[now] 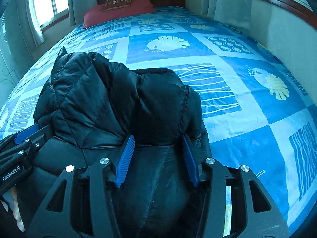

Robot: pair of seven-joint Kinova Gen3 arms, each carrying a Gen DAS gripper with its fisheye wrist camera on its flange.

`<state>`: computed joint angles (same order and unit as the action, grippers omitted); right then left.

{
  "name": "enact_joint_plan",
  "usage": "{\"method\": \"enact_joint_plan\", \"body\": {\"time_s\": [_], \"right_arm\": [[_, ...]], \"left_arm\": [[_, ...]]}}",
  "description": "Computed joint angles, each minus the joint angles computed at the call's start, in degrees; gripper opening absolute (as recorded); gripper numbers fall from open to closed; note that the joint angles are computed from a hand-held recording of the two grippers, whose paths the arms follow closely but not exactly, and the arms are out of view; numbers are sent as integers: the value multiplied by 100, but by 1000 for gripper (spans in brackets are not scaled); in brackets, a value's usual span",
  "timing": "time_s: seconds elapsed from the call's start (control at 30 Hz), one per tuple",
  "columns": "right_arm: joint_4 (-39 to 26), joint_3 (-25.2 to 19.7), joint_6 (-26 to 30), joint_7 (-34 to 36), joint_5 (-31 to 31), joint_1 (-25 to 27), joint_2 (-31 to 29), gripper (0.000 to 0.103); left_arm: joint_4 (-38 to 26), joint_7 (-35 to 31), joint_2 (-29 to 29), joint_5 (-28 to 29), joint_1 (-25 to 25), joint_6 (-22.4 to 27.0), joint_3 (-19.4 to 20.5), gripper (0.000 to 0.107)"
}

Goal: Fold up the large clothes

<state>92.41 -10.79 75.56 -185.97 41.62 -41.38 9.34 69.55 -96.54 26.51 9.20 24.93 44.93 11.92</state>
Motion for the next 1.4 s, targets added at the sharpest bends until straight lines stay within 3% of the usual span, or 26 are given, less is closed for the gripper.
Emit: {"method": "enact_joint_plan", "body": {"time_s": [0.6, 0.93, 1.2, 1.4], "right_arm": [[193, -19, 109, -488, 397, -202, 122, 48], [-54, -80, 518, -377, 479, -383, 55, 51], [-192, -279, 928, -673, 477, -551, -216, 61], [86, -470, 641, -1134, 275, -377, -646, 65]], "left_arm": [[156, 120, 3, -171, 112, -264, -43, 60], [-44, -47, -148, -170, 7, 129, 11, 61], [212, -39, -523, 912, -847, 469, 60, 62], [587, 161, -638, 1872, -1485, 701, 57, 63]]}}
